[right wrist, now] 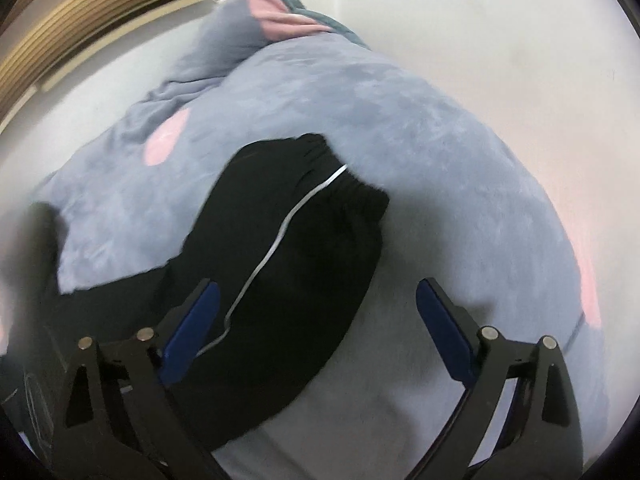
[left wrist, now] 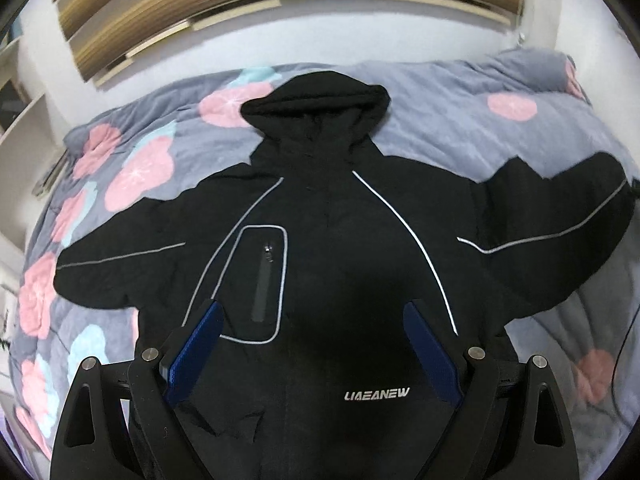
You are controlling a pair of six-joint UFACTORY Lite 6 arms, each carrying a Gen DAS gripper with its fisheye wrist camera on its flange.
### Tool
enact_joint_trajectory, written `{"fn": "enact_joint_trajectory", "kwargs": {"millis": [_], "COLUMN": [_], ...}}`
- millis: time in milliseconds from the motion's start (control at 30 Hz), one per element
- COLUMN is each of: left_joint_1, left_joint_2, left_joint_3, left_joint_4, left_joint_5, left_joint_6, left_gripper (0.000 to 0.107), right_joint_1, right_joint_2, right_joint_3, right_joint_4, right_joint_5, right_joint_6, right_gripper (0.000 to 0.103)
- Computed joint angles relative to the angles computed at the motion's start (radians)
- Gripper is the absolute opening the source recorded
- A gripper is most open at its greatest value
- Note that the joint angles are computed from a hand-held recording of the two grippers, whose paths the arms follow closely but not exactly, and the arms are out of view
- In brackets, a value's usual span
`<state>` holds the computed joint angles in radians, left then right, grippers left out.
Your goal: Fold large clothes
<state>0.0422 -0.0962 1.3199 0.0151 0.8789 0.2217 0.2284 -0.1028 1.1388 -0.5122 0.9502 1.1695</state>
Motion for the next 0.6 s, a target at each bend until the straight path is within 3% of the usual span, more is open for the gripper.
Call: {"fn": "enact_joint_trajectory", "kwargs": {"millis": [133,167,233,267,300,400,533,600], "left_joint_1": [-0.046,-0.055,-0.079,-0.094,-0.117,-0.186,-0.290,-0.337], "left_joint_2": [0.030,0.046,0.088,0.108,0.138,0.232,0.402,0.513], "left_joint_3": [0.002,0.014,0.039,0.049,0.065,0.126,0.256,0.326], "left_joint_4": [0.018,0.014,0.001,0.002,0.006,-0.018,-0.120,-0.181], "left_joint_5": [-0.010,-0.008,-0.018,-0.032,-0.044,-0.083,-0.108,-0.122], "left_joint_6": [-0.019,-0.019,-0.014,-0.017,-0.027,-0.028,0.034,0.057], "left_gripper": [0.092,0.092,0.092,0.092,0.092,0.092,0.092,0.092], "right_joint_1": [-0.111,-0.138,-0.178,-0.175,-0.161,-0.067,0.089,0.046], "right_joint_2": [0.097,0.116,0.115,0.114,0.102,-0.010,-0.215,-0.299], "right_joint_3": [0.013,0.012,-0.011,-0.011,-0.011,-0.025,-0.047,-0.117], "right_joint_4": [0.021,0.052,0.150,0.178,0.183,0.134,-0.095,-0.091], "right_joint_5": [-0.080,-0.116,-0.209,-0.216,-0.211,-0.159,0.112,0.139], "right_joint_6": [-0.053,-0.080,-0.163,-0.182,-0.180,-0.116,0.108,0.109], "right_gripper": [0.091,0.086,0.051,0.024,0.014,0.009,0.009,0.009]}}
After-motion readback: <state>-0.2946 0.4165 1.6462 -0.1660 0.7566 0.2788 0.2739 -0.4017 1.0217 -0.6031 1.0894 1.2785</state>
